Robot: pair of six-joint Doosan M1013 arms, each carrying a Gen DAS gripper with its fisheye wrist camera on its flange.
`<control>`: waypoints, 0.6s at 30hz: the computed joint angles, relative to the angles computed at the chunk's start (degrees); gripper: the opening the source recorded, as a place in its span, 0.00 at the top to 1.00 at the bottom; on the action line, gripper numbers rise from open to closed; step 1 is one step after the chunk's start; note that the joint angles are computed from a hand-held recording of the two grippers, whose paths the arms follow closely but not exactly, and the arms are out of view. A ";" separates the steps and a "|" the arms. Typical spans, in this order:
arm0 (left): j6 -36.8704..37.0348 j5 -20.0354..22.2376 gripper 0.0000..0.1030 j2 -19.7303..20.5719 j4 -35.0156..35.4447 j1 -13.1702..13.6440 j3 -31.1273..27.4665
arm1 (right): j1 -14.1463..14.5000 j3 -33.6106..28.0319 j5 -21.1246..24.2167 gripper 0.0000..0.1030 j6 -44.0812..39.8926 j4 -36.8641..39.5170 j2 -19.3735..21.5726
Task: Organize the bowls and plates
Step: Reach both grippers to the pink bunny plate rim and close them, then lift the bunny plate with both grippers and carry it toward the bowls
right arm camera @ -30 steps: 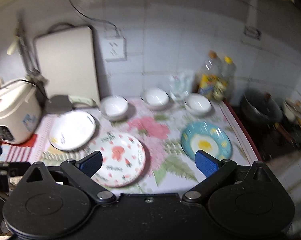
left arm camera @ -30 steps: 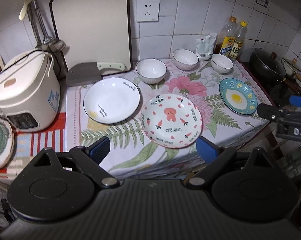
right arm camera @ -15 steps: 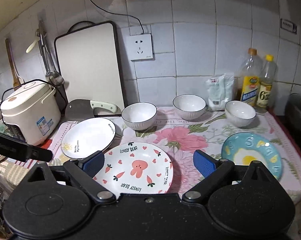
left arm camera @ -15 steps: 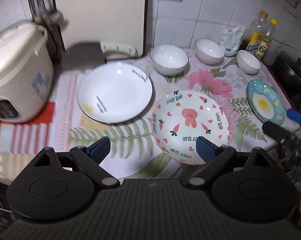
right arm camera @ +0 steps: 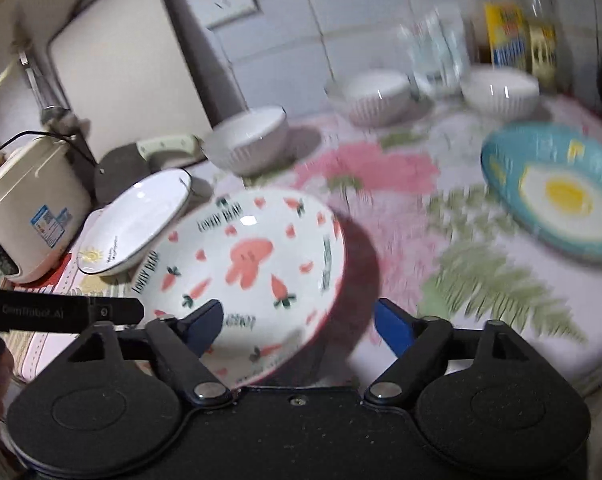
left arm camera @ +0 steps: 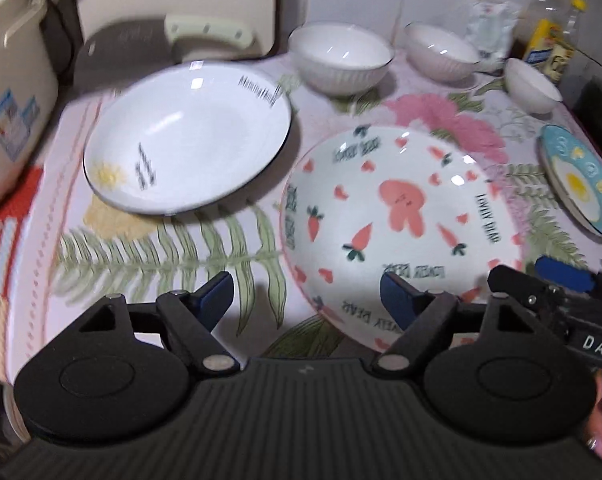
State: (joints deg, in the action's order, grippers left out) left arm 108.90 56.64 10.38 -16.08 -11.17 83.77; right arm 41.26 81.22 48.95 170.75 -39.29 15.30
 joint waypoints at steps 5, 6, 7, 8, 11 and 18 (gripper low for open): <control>-2.66 2.04 0.51 1.70 -0.72 0.35 -0.77 | -0.90 -0.03 -0.54 0.46 -1.29 4.32 0.76; -2.77 2.33 0.56 1.92 -1.03 0.39 -0.88 | -0.95 0.06 -0.89 0.49 -0.34 3.97 0.77; -2.85 2.63 0.60 2.11 -1.38 0.43 -0.95 | -0.95 0.29 -1.39 0.52 0.99 3.36 0.70; -2.44 2.56 0.66 2.15 -2.83 0.68 -0.79 | -1.19 0.39 -2.05 0.60 1.32 3.85 0.71; -2.16 2.11 0.77 2.08 -4.50 0.61 -0.41 | -1.45 -0.60 -1.02 0.76 1.39 5.26 1.33; 0.85 1.09 0.77 1.25 -7.90 1.13 -0.09 | -1.56 0.10 -2.30 0.77 1.54 3.80 0.55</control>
State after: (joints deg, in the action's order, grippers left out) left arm 109.76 57.73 11.63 -23.97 -10.04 83.68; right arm 39.69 81.32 46.65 172.30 -35.49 15.85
